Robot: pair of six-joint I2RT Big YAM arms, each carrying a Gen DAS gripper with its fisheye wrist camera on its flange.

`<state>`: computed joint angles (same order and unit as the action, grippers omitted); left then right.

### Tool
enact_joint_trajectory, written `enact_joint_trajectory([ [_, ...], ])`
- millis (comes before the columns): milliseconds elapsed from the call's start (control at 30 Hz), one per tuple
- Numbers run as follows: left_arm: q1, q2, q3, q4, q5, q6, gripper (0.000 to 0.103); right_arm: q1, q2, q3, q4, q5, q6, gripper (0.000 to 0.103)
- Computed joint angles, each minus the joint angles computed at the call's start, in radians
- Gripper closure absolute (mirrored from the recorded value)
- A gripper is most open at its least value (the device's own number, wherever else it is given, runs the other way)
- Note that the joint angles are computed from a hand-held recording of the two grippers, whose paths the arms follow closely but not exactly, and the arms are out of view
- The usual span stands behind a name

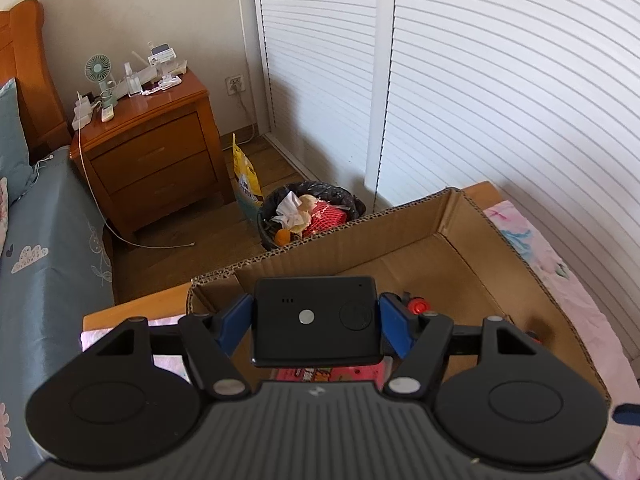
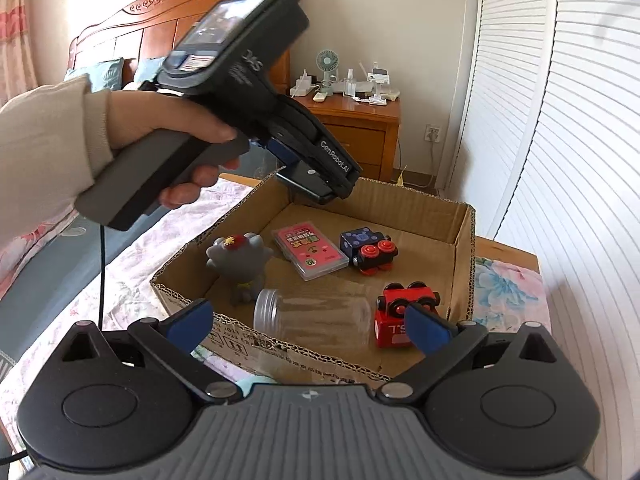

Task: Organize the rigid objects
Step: 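Carry the pad and clear jar into the cardboard box and open both tools, then return both tools to the remaining items beside the box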

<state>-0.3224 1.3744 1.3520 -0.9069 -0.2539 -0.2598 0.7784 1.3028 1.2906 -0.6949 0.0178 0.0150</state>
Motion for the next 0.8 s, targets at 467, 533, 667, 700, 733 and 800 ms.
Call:
enact_joint_trajectory([
  [467, -0.022, -0.051, -0.016, 0.007, -0.053, -0.030, 0.006, -0.001, -0.029, -0.018, -0.014, 0.008, 0.016, 0.000],
  [533, -0.032, -0.072, -0.024, 0.003, -0.053, -0.027, 0.006, 0.007, -0.036, -0.020, -0.018, 0.016, 0.020, 0.000],
  [667, -0.058, -0.120, -0.049, -0.004, -0.083, -0.029, 0.006, 0.025, -0.057, -0.031, -0.021, 0.030, 0.023, 0.000],
  [700, -0.064, -0.134, -0.057, -0.007, -0.087, -0.033, 0.006, 0.030, -0.063, -0.034, -0.023, 0.035, 0.025, 0.000],
  [733, -0.074, -0.152, -0.067, -0.012, -0.093, -0.043, 0.006, 0.036, -0.070, -0.037, -0.025, 0.040, 0.027, 0.000],
  [800, -0.089, -0.185, -0.087, -0.017, -0.104, -0.054, 0.006, 0.048, -0.087, -0.047, -0.029, 0.049, 0.031, 0.000],
])
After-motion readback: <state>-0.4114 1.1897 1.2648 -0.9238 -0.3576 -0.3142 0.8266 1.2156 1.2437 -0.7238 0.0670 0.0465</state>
